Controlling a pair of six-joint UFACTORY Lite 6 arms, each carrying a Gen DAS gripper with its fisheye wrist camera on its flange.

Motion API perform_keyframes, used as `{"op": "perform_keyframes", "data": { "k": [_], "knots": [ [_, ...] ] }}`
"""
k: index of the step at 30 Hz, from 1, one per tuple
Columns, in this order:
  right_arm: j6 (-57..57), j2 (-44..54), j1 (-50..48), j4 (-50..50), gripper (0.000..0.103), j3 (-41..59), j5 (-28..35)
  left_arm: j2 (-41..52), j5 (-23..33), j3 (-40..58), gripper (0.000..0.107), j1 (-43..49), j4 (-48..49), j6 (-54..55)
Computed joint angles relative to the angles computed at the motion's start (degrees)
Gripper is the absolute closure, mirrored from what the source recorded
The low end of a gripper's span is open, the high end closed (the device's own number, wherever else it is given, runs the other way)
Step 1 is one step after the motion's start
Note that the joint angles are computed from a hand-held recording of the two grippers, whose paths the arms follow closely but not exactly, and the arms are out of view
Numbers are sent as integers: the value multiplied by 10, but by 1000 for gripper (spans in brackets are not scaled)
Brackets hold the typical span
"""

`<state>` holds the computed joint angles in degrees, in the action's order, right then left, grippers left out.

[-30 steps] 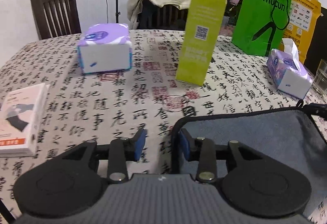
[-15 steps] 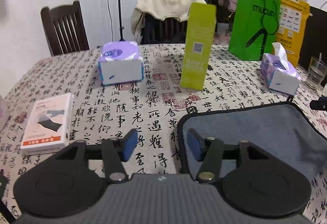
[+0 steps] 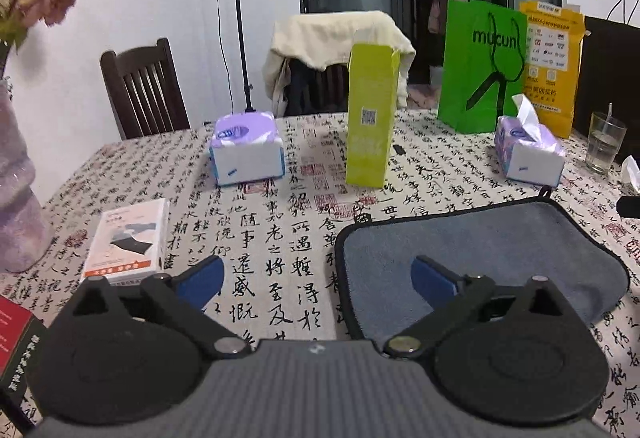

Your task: Fold towel

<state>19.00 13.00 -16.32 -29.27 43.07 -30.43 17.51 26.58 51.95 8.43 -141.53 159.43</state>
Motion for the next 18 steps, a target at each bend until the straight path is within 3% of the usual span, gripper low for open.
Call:
{"op": "perform_keyframes", "data": {
  "k": [8, 10, 18],
  "knots": [
    [-33, -71, -6, 32, 7, -79, -24, -69, 15, -70, 4, 10, 6, -3],
    [-27, -88, -10, 23, 0, -95, -26, -83, 17, -84, 4, 13, 9, -5],
    [-16, -164, -18, 1, 0, -158, -29, -150, 32, -143, 4, 33, 29, -12]
  ]
}}
